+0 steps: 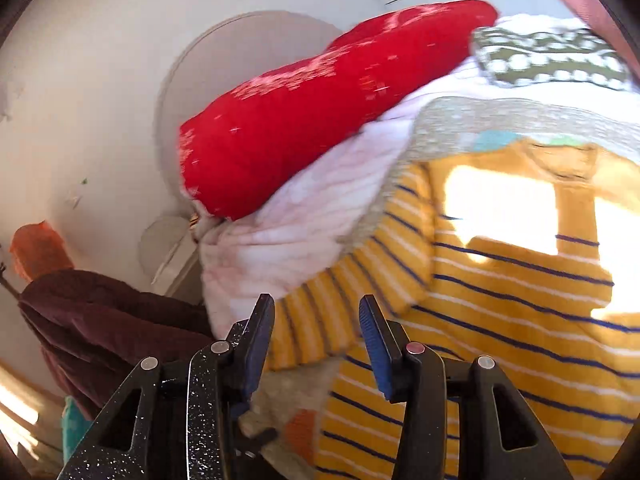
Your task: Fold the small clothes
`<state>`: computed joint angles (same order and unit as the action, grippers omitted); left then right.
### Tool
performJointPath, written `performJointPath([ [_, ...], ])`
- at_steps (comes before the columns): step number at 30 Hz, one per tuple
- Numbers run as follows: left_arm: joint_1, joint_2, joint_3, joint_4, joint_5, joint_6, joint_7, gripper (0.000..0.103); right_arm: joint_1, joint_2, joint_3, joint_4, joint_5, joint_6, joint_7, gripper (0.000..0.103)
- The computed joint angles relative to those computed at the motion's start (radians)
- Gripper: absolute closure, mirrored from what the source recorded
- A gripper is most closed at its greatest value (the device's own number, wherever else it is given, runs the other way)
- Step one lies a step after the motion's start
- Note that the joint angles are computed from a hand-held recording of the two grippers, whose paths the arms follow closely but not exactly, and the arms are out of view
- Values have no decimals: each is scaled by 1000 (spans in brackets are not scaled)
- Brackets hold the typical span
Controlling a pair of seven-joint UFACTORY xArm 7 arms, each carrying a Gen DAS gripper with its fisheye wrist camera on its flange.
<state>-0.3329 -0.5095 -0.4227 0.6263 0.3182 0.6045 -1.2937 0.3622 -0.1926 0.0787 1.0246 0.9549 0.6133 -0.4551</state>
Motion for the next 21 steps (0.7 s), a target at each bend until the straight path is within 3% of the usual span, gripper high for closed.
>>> performJointPath([
  [6,-27,126,-10,84,7,10,20,31,-232,-415,-69,-439,-339,-38,268,54],
  [11,-68,248,-12,185,50,54,13,31,-359,-629,-223,-630,-461,21,353,50],
  [16,-139,354,12,276,84,100,14,31,-337,-730,-329,-716,-460,63,317,50],
  [20,-197,410,37,324,86,125,25,32,-269,-760,-315,-762,-418,35,301,49],
  [21,-209,419,39,338,100,146,21,37,-254,-767,-304,-771,-413,23,300,49],
])
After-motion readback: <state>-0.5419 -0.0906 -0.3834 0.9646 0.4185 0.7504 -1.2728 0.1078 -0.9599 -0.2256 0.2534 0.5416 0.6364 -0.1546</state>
